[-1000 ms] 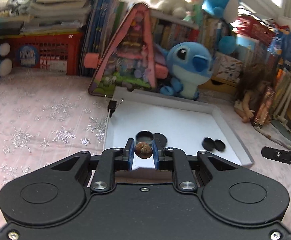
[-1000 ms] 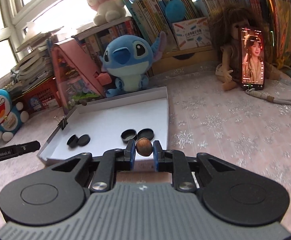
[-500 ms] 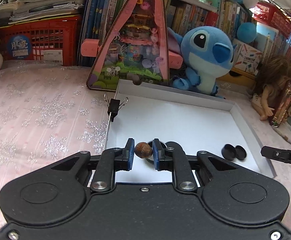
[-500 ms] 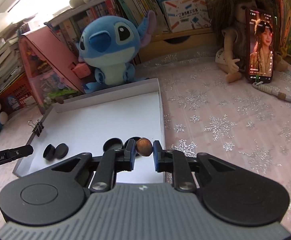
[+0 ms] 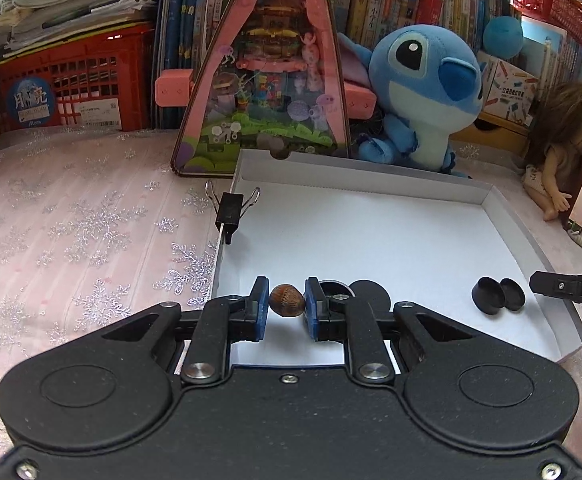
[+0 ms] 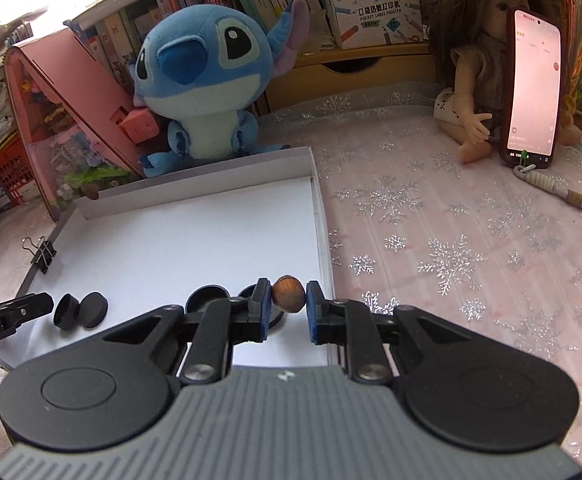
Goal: Organize rigid objects
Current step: 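Carry both held brown nuts over the white box with both grippers, then lower the nuts into the white box beside the lids and open both grippers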
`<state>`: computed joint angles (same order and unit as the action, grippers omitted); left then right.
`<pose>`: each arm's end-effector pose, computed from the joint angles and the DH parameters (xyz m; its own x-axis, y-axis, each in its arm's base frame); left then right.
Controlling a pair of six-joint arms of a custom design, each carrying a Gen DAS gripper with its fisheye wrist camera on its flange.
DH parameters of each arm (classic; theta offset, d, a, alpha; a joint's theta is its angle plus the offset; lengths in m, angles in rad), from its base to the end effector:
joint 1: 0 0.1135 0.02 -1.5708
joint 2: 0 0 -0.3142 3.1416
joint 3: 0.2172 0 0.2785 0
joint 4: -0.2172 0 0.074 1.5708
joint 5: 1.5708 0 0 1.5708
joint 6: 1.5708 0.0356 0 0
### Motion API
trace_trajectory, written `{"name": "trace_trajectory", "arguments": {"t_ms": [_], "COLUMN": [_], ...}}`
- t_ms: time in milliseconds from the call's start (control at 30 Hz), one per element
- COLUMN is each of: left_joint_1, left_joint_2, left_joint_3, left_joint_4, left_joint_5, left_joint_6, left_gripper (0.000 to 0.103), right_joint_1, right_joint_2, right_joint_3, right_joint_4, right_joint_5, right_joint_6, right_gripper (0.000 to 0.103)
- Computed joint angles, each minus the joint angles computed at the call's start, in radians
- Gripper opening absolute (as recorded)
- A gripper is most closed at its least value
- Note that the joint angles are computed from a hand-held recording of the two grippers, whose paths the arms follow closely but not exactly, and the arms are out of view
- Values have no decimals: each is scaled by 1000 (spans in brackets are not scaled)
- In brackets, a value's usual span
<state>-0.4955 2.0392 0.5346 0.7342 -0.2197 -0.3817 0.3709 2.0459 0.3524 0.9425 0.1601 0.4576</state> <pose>0.2832 -0.1443 0.0507 -0.6902 -0.0402 -0.7225 0.0748 0.9891 -0.1265 0.2535 0.0925 0.0412 -0.6806 0.2033 -0.7039 0.0574 0.9726 0.2254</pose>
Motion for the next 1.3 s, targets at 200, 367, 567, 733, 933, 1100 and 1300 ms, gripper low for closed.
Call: {"name": "trace_trajectory", "arguments": {"t_ms": [200,367,567,733,933,1100,1300], "left_joint_1": [9,-1,-7,-7,-19,-40,-60], "left_joint_2": [16,21,24,26,19,10,-9], "left_joint_3": [19,26,30,20,-1,-26,-65], "left_joint_4": [-15,-18,-22,2,36,71,108], "left_joint_5": [0,-14,-30,-35,-54,-79,-85], "left_joint_6": [0,5,8,11,25,43,41], "left_gripper": [18,18,21,35,43,49,60], "right_joint_1": [2,8,16,17,31,52,67], "right_joint_2": [8,8,11,14,9,6,12], "right_joint_3": [18,27,44,38,18,-1,-33], "right_joint_4": [-15,-33,-61,-47,-9,17,73], "right_joint_5": [9,15,27,23,34,62,58], "right_joint_6": [-1,-5,3,7,4,-6,4], "right_gripper": [22,22,27,45,56,65,73]}}
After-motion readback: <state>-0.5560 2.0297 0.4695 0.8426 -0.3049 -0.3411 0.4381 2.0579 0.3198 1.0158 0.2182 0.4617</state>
